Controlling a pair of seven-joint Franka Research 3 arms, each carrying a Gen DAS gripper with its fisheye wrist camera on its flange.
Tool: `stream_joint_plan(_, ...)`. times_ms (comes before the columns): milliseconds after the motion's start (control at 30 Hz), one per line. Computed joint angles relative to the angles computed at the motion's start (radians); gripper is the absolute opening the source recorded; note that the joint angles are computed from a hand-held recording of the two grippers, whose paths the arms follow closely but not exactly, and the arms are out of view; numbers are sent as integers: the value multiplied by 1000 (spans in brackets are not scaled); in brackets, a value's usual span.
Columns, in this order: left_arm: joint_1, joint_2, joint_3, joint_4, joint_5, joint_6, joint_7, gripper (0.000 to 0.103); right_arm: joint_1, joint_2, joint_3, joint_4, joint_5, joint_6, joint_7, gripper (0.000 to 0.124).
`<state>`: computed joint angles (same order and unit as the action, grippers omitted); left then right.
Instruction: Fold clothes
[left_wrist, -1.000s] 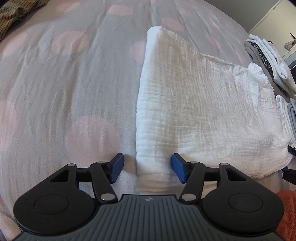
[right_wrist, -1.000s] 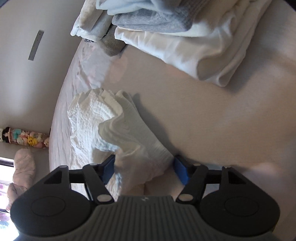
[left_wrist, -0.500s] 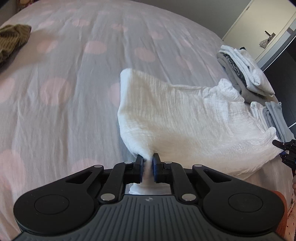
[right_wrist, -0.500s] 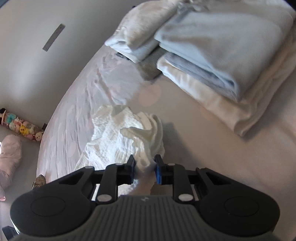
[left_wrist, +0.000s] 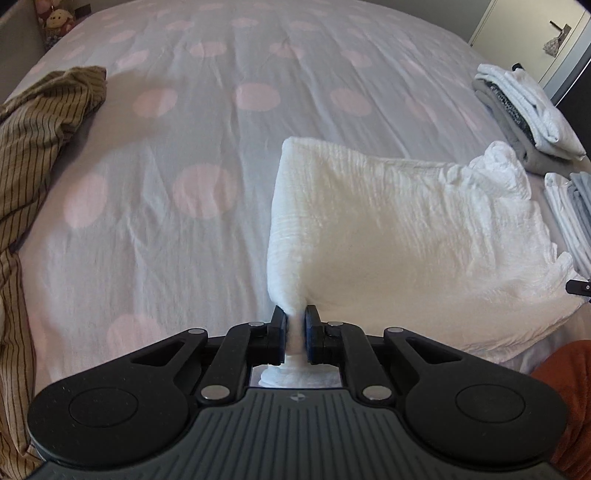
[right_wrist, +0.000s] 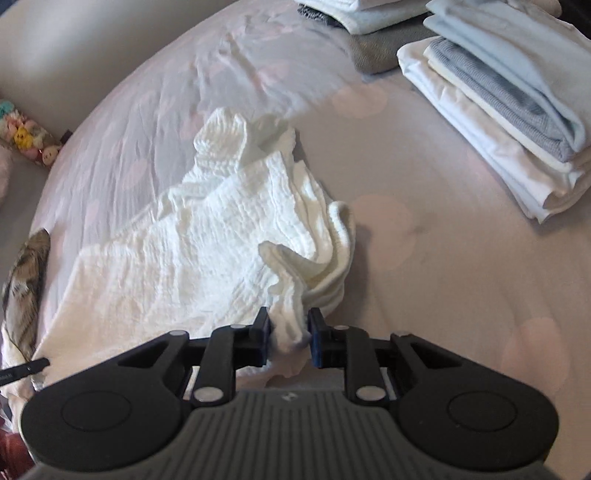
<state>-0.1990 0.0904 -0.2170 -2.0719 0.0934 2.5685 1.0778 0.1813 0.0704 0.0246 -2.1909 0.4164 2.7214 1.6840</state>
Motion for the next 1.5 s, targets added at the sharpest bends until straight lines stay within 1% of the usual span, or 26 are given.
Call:
stream_joint_plan(67,0,24,1,6,3,-18,-4,9,-2,21,-4,22,-24,-43,5,26)
stream_joint_plan(133,0,46,2,10,9,-27,-13,12,-9,22,-5,28,-14,-71,-18,33)
stream_joint_plan(267,11,56,-2,4,-14,-22,0,22,-21,-33,-13,-16,-12,-65,-57,40)
stream_joint_plan(367,19,41,-1,-4,-26,-6,23,36,-32,-68,-20,-43,45,-35,-109,43)
stream_joint_plan(400,22,37,0,-7,-30,-1,31,43,-35,-73,-23,-47,71,-20,-131,43)
stream_joint_plan(433,23,37,4,-5,-21,9,32,46,-36,-71,-24,-44,90,1,-150,43)
stream_joint_plan(567,25,70,16,41,33,42,29,46,-41,-19,-17,5,207,75,-272,43)
stream_joint_plan(667,27,115,21,87,66,77,23,51,-48,55,3,78,273,110,-349,44)
stream_joint_plan(700,30,132,21,101,67,93,24,51,-52,79,10,102,289,120,-372,49)
stream_joint_plan(733,33,148,21,114,68,110,25,52,-53,104,16,125,288,129,-385,61)
stream_joint_plan(767,35,169,20,132,69,120,27,53,-52,127,17,146,272,139,-386,66)
stream_joint_plan(800,36,189,20,149,71,129,29,54,-46,148,8,163,234,143,-362,72)
stream_joint_plan(833,35,209,22,167,78,134,26,55,-35,169,-10,181,179,138,-313,73)
stream_joint_plan(933,31,262,32,217,100,137,11,55,-15,230,-53,232,41,113,-185,73)
stream_joint_plan(967,30,279,35,233,106,136,3,55,-35,239,-40,236,55,105,-178,74)
stream_joint_plan(1100,55,338,13,269,74,183,18,56,-141,258,59,228,254,64,-268,76)
stream_joint_plan(1167,55,366,10,284,70,212,19,56,-155,261,88,209,338,95,-324,79)
stream_joint_plan(1233,39,388,25,291,88,243,3,56,-143,259,99,194,370,128,-362,79)
stream_joint_plan(1267,25,394,39,289,108,265,-13,57,-135,258,102,191,374,139,-380,75)
stream_joint_plan(1300,11,400,54,288,129,286,-31,57,-124,258,99,191,365,142,-386,55)
stream_joint_plan(1333,-3,407,69,287,151,306,-50,57,-105,258,83,192,333,141,-369,44)
stream_joint_plan(1367,-17,409,84,291,178,307,-60,55,-92,257,73,192,310,143,-358,38)
stream_joint_plan(1400,-17,411,81,299,193,306,-53,45,-87,254,71,190,303,151,-357,32)
stream_joint_plan(1433,-3,413,63,303,193,311,-30,26,-78,249,65,186,285,160,-348,27)
stream_joint_plan(1467,4,414,53,311,191,308,-21,18,-60,241,52,179,252,178,-330,25)
stream_joint_plan(1500,-8,408,66,311,200,313,-39,10,-40,232,37,168,213,205,-311,24)
